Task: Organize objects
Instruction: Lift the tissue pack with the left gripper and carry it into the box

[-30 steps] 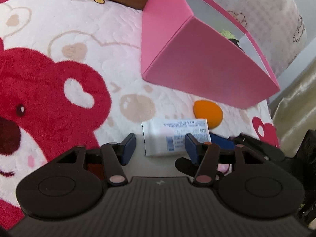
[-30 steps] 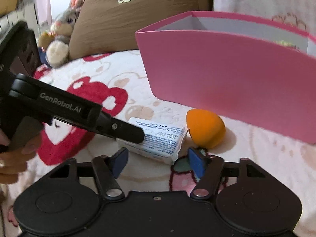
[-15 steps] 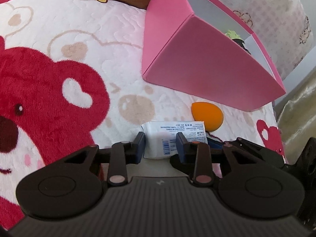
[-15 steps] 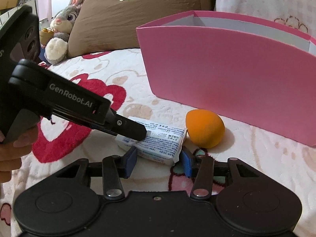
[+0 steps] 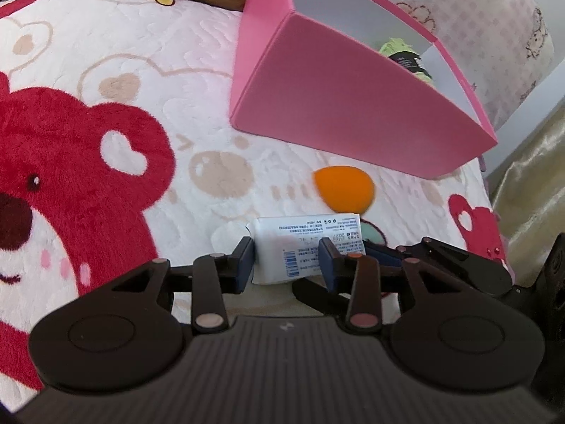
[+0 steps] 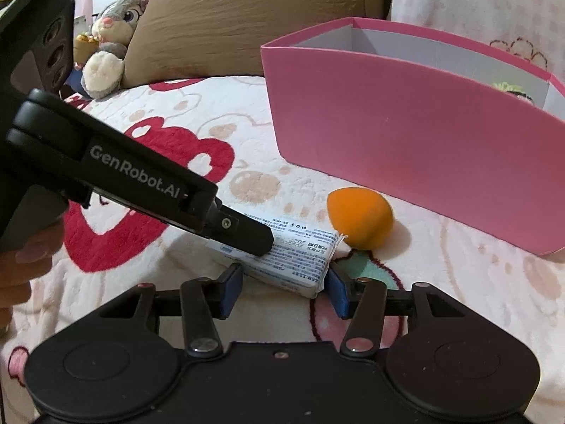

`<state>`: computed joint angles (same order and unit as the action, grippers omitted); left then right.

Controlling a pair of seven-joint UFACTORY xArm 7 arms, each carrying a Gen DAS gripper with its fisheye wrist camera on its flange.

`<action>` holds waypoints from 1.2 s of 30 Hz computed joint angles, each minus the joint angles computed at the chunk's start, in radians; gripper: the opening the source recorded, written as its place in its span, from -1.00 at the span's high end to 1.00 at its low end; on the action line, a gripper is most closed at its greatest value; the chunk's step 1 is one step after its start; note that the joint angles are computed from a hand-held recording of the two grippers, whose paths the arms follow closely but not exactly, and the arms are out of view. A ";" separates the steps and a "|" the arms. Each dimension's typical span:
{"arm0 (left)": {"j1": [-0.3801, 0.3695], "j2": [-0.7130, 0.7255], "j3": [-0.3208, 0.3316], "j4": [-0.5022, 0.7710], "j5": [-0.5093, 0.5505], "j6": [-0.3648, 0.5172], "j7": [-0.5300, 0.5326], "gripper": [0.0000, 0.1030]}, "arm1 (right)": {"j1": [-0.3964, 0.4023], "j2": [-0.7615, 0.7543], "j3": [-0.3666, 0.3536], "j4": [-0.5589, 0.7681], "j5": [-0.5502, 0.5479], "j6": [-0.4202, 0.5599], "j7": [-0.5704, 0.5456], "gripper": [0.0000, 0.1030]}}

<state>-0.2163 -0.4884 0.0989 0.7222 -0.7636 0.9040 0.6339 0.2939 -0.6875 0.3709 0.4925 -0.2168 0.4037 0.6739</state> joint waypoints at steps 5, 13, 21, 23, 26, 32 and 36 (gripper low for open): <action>-0.001 -0.047 -0.001 -0.030 0.019 0.020 0.011 0.28 | 0.034 -0.032 -0.009 0.003 0.024 0.064 -0.007 -0.12; -0.007 -0.128 0.024 -0.046 0.036 0.080 -0.020 0.28 | 0.064 -0.053 0.005 0.069 0.049 0.206 0.006 -0.26; -0.008 -0.105 0.057 0.016 0.001 0.197 -0.044 0.28 | 0.071 -0.093 -0.002 0.110 0.074 0.297 0.030 -0.31; -0.003 -0.101 0.065 0.033 -0.014 0.230 -0.039 0.28 | 0.069 -0.107 0.001 0.122 0.075 0.320 0.034 -0.31; 0.005 -0.109 0.057 0.053 -0.009 0.266 -0.022 0.28 | 0.068 -0.131 0.014 0.145 0.066 0.365 0.027 -0.31; 0.019 -0.128 0.068 0.082 -0.014 0.332 -0.006 0.28 | 0.073 -0.158 0.006 0.194 0.086 0.428 0.003 -0.31; 0.030 -0.137 0.070 0.111 -0.022 0.361 -0.012 0.28 | 0.060 -0.169 0.020 0.222 0.082 0.448 -0.005 -0.31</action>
